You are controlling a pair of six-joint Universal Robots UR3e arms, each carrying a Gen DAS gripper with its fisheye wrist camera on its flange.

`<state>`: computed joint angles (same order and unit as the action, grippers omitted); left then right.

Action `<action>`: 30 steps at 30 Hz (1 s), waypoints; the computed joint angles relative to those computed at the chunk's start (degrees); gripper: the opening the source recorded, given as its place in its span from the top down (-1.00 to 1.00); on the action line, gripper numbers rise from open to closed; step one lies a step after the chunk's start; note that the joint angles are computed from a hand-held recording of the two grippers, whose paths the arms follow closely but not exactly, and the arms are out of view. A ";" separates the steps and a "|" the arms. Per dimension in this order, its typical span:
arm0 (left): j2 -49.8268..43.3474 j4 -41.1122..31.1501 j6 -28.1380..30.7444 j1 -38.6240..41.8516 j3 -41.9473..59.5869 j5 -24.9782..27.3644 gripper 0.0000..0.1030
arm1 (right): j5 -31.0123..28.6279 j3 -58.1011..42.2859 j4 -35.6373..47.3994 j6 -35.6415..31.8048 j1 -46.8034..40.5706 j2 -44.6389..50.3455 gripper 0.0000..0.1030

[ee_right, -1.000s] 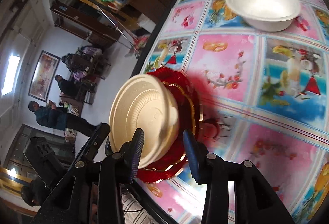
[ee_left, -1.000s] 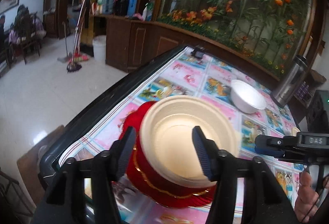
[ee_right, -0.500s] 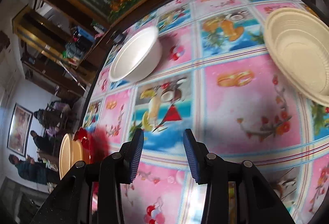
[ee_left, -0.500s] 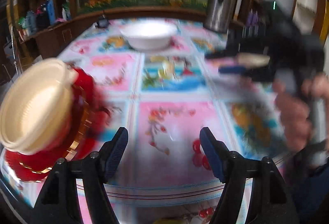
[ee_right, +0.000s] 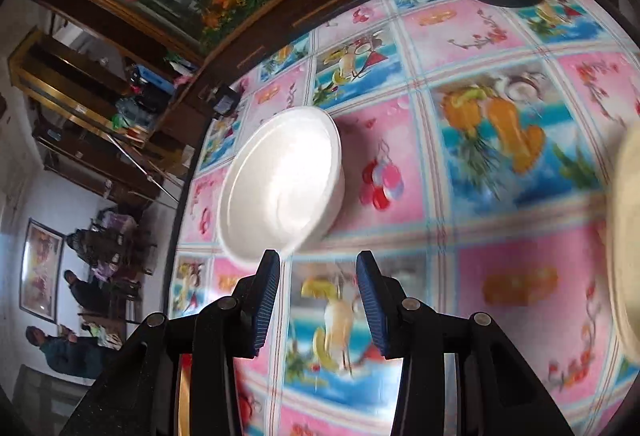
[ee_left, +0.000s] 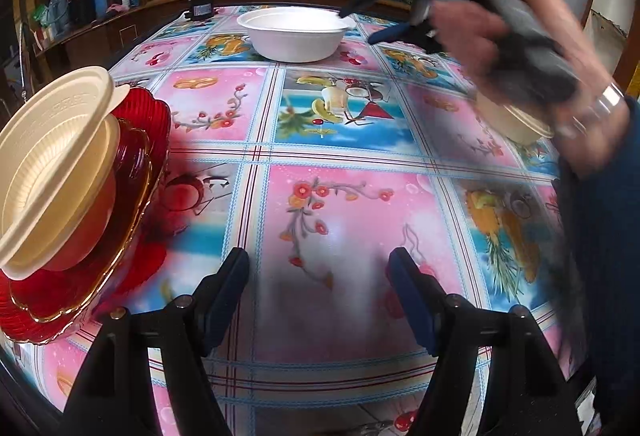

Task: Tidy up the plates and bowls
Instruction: 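Move the right gripper toward the white paper plate on the table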

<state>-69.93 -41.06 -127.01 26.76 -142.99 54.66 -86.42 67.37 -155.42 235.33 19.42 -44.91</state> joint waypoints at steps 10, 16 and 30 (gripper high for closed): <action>-0.56 -0.14 -0.09 -0.37 0.50 0.07 -0.39 | 1.24 3.05 -0.81 1.30 -0.56 0.42 0.81; -0.50 0.09 -0.04 0.09 0.30 -0.24 -0.39 | 0.17 25.18 -6.84 -0.72 2.84 -13.88 0.81; -1.00 1.97 -1.40 -0.88 -0.07 1.39 -0.39 | -29.69 44.95 -24.15 -0.99 14.96 -25.77 0.39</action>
<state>-70.92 -39.08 -128.40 25.87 -143.05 56.06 -116.11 112.31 -179.57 234.34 34.37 -70.67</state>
